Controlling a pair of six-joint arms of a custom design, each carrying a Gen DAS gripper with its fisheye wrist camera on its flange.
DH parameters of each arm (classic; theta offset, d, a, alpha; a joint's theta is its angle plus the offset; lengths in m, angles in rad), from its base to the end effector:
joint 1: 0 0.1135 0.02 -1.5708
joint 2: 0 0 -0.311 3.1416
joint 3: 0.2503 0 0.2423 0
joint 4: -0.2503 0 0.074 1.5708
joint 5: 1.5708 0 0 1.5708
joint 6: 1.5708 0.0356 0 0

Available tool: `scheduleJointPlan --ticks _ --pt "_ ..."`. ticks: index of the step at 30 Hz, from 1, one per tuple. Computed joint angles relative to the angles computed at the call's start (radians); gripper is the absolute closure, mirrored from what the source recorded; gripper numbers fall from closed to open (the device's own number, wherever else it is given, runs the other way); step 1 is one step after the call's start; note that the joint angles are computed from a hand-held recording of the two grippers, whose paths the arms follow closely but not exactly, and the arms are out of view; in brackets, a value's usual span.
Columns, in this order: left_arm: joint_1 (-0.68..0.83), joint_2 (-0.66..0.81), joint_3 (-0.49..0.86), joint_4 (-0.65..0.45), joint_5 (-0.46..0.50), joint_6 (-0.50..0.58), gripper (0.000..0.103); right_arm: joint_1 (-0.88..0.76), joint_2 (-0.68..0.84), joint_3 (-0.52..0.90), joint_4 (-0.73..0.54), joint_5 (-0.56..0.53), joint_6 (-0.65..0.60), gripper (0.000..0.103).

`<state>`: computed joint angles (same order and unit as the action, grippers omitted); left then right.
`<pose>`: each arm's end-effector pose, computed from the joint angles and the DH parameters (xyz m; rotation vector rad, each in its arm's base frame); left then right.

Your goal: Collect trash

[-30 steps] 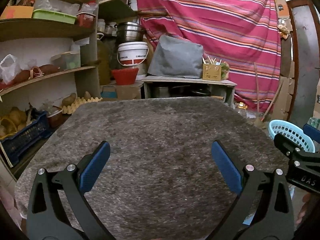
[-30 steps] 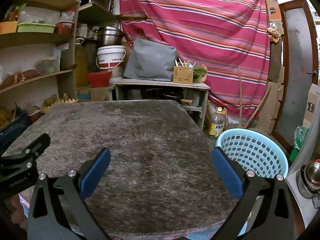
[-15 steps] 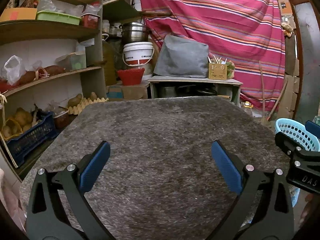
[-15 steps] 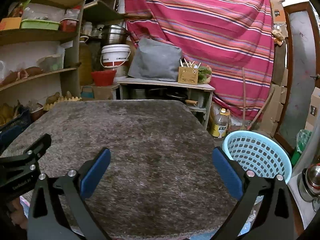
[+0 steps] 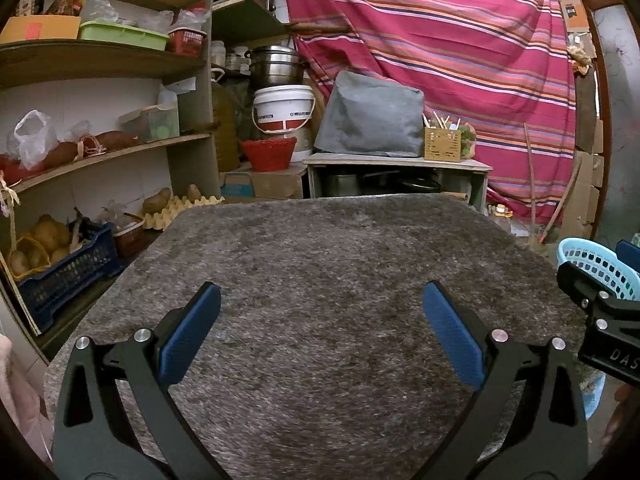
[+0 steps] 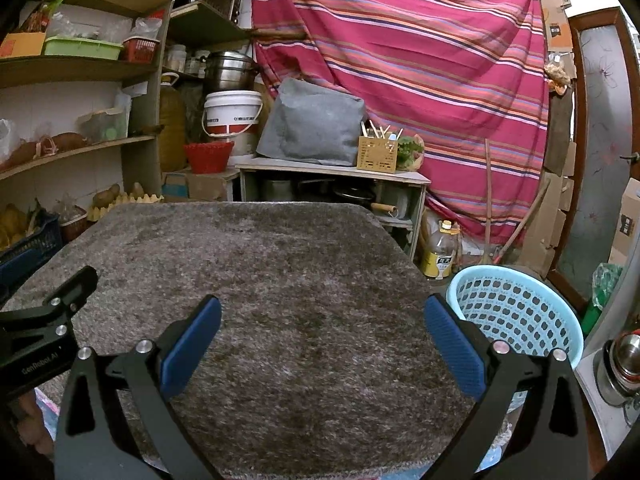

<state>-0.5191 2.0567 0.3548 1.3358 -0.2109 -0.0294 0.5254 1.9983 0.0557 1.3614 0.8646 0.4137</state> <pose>0.2604 -0.1402 0.1090 0.3310 1.9032 -0.1625 0.1872 0.0772 0.1027 0.3644 1.9137 -0.3163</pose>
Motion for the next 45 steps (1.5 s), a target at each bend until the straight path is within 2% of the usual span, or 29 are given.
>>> scheduleJointPlan --ticks 45 --pt "0.024 -0.004 0.002 0.004 0.000 0.000 0.005 -0.006 -0.030 0.009 -0.039 -0.002 0.001 0.004"
